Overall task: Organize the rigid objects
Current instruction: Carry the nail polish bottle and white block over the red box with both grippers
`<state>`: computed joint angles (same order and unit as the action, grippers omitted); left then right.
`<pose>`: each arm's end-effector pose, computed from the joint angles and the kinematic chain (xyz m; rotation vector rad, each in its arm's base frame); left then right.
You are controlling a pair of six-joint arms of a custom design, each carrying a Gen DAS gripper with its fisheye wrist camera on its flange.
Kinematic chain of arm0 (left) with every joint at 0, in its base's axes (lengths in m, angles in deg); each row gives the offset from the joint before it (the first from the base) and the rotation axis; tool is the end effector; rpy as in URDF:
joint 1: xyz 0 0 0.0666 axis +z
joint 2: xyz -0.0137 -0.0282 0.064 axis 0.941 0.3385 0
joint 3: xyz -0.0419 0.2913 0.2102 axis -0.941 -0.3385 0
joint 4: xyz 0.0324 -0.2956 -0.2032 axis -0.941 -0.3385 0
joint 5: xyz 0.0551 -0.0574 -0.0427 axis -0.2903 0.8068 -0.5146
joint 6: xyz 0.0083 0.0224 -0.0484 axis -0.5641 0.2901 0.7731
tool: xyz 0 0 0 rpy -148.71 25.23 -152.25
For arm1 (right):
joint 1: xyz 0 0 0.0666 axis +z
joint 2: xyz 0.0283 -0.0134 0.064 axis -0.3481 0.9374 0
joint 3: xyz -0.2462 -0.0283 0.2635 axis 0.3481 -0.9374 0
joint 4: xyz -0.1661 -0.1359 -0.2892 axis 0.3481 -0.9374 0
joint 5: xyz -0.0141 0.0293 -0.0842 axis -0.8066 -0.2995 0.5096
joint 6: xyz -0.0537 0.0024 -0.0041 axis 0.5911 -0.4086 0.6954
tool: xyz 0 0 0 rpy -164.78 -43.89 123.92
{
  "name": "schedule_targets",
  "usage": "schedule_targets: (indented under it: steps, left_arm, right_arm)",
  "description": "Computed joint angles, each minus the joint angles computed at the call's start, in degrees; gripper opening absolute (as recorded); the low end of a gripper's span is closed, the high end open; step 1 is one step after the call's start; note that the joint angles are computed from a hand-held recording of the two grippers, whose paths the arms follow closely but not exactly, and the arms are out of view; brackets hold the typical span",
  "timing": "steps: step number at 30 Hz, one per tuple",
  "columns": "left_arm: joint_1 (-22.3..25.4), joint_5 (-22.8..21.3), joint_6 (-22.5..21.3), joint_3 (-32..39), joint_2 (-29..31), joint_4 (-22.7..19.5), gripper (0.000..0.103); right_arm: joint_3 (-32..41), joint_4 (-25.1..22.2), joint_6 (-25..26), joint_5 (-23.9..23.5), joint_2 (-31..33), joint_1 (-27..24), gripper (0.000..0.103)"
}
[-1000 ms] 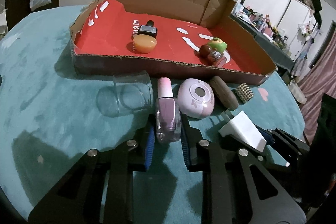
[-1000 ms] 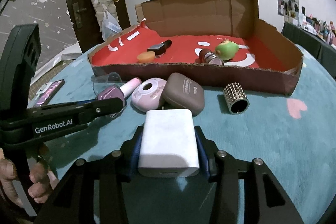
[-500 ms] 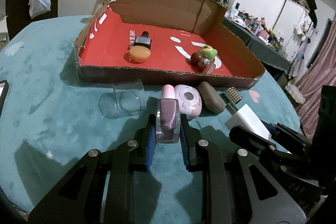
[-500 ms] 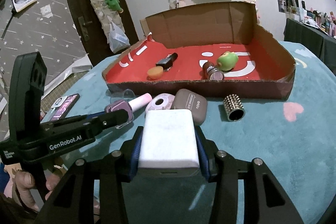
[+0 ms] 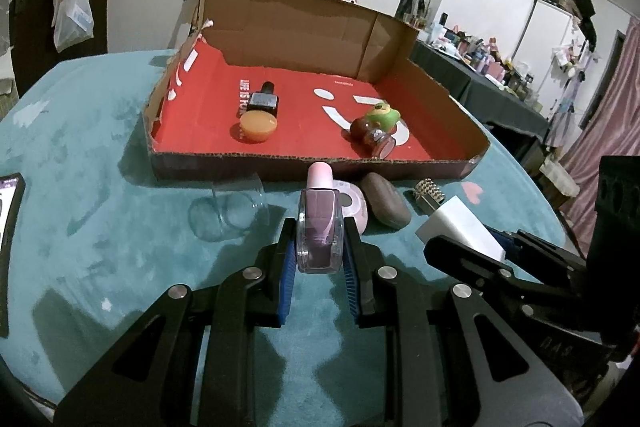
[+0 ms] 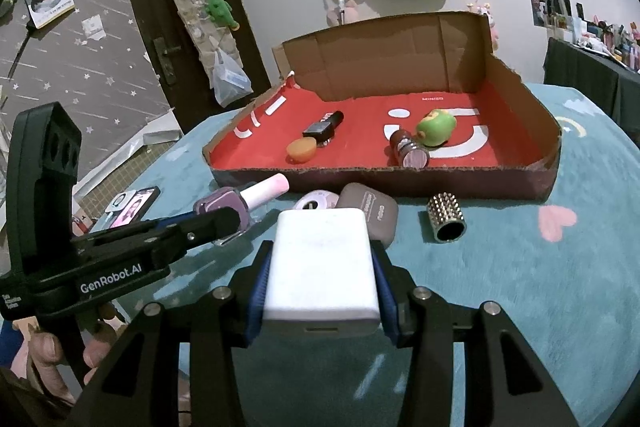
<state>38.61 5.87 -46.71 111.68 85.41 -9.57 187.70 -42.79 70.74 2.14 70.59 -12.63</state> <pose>0.5485 -0.3239 0.3080 -0.2777 2.2509 -0.2364 0.6035 0.1016 0.3212 -0.6412 2.2119 0.6740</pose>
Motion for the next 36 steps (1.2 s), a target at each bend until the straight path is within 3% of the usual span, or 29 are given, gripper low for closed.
schedule_targets:
  steps: [8, 22, 29, 36]
  left_arm:
    - [0.4, -0.7, -1.4, 1.0, -0.3, 0.2, 0.020]
    - [1.8, -1.2, -3.9, 6.5, 1.9, -1.5, 0.020]
    - [2.8, -0.5, -3.8, 9.3, 3.4, -3.5, 0.020]
    - [4.1, 0.7, -3.9, 13.2, 5.7, -6.1, 0.020]
  right_arm:
    - [3.0, -0.9, 0.5, 0.0, 1.1, 0.1, 0.049]
    - [14.3, -7.2, 1.9, -0.9, 6.7, 0.4, 0.049]
    - [23.4, -12.7, 2.4, -1.5, 11.8, 0.9, 0.049]
    - [36.8, -21.3, 3.0, -1.8, 19.3, 1.4, 0.049]
